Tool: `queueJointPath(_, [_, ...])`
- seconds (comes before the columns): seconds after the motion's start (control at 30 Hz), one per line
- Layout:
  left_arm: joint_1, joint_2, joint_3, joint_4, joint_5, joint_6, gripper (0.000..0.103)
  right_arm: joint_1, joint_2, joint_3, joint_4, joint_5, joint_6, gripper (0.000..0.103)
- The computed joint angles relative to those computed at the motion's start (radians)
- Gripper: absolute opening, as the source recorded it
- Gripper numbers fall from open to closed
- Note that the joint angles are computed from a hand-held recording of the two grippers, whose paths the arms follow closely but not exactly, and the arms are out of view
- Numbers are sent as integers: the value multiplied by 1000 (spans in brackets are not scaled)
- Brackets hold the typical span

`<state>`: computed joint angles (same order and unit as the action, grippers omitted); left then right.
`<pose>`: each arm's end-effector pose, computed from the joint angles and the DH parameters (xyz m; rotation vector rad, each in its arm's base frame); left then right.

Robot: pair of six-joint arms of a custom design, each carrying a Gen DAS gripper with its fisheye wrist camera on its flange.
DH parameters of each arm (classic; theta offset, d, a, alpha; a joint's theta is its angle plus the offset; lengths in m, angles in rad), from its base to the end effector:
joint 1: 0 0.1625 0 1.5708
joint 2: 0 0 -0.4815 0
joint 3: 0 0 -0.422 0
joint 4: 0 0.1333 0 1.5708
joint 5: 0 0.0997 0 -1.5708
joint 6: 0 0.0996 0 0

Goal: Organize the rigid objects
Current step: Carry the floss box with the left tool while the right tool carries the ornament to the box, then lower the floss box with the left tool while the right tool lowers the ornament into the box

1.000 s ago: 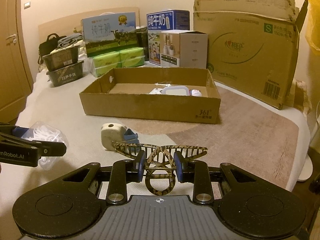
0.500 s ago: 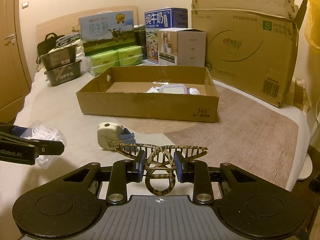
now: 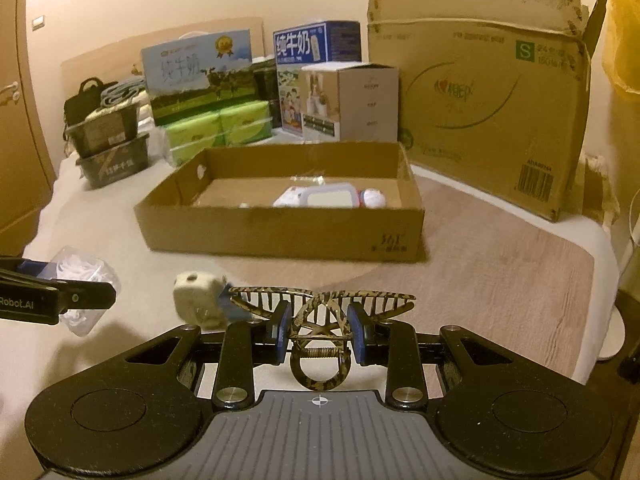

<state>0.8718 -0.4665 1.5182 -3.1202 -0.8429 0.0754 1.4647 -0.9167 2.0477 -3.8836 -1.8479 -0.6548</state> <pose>-0.3379 -0.7121 -0.0051 0.7073 2.3641 -0.8811 0.0420 -0.6070 0.2187 0.3927 -2.1448 1.2399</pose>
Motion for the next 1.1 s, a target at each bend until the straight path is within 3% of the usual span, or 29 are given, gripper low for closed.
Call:
queueJointPath(0.53, [48,108,-328,111,-57,113,85,17,17,-246,196,54,-34,31])
queueJointPath(0.83, [82,229,-607,250,-88,163,85,22,71,-455,375,64,-26,31])
queueJointPath(1.1, [111,379,-920,429,-93,175,85,17,143,-639,534,25,-11,31])
